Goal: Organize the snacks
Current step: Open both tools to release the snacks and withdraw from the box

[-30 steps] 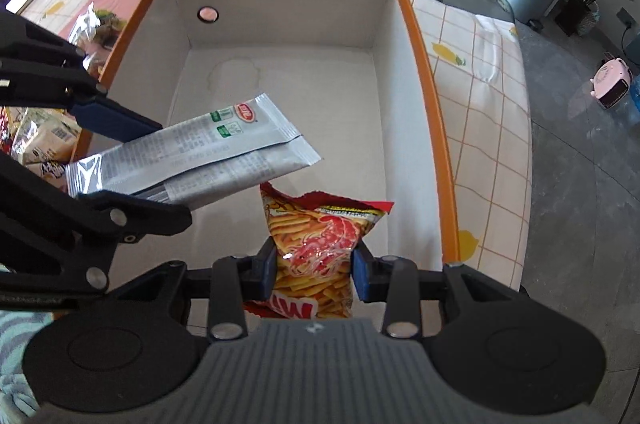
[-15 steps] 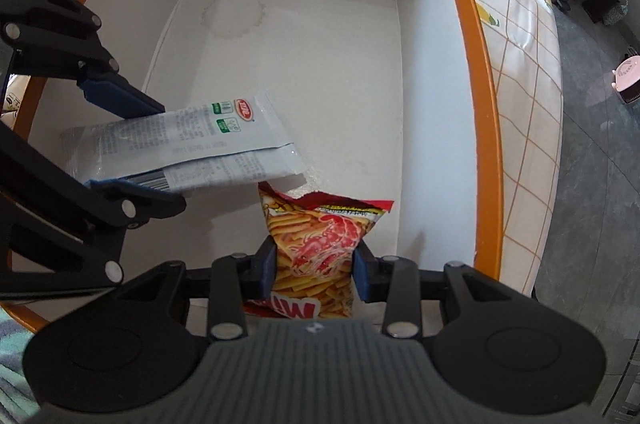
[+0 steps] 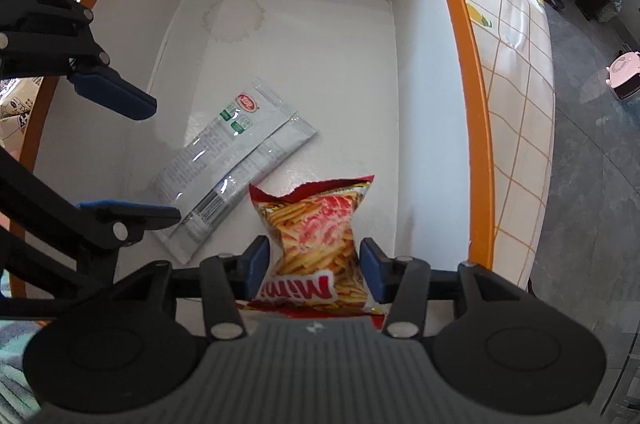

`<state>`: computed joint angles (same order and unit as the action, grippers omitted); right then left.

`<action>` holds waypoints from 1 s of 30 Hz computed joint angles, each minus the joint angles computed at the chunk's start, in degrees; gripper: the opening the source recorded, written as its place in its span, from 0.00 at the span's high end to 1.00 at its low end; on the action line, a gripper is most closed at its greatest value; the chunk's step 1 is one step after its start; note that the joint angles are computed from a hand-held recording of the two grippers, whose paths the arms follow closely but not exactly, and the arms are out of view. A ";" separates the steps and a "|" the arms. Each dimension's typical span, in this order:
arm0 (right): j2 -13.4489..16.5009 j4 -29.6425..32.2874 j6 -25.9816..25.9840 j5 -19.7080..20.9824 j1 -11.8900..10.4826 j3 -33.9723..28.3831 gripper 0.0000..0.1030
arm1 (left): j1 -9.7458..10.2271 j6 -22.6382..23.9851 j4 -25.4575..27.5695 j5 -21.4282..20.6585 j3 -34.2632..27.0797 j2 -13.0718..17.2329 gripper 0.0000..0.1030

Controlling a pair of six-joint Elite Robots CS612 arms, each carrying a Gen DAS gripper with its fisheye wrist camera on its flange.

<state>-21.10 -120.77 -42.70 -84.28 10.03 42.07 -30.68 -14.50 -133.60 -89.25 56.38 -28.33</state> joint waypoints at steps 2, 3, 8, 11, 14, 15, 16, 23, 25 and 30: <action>-0.78 -1.39 0.09 -0.29 0.06 1.30 0.44 | -0.05 -0.13 -1.00 0.09 1.08 -0.68 0.28; -1.18 -2.62 0.19 -0.73 0.13 2.07 0.37 | -0.12 -0.30 -1.75 0.24 1.79 -1.11 0.28; -3.46 -5.69 1.14 -0.30 -0.13 5.35 0.35 | -0.49 -0.57 -5.03 1.37 5.21 -3.46 0.28; -5.22 -8.01 1.82 0.06 -0.28 8.00 0.35 | -0.91 -0.75 -7.64 2.48 8.07 -5.37 0.28; -7.37 -11.01 2.84 0.49 -0.35 11.51 0.35 | -1.31 -1.39 -10.44 3.82 11.13 -7.34 0.28; -8.10 -11.97 3.24 0.68 -0.32 12.72 0.35 | -1.43 -1.58 -11.40 4.19 12.07 -7.90 0.28; -8.81 -12.92 3.71 0.90 -0.32 13.88 0.35 | -1.56 -1.81 -12.55 4.63 13.26 -8.60 0.28; -13.37 -19.31 7.35 3.20 -0.20 21.63 0.35 | -2.65 -3.45 -20.48 9.09 21.80 -13.49 0.28; -14.64 -21.21 8.50 3.97 -0.10 23.95 0.35 | -2.93 -4.09 -23.01 10.23 24.39 -14.84 0.28; -17.39 -26.79 12.32 6.83 0.30 29.53 0.34 | -3.54 -6.04 -29.38 13.31 30.59 -17.70 0.28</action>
<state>-38.49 -147.56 -30.39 -77.46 10.34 71.60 -34.23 -20.54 -162.98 -75.94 86.97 -46.03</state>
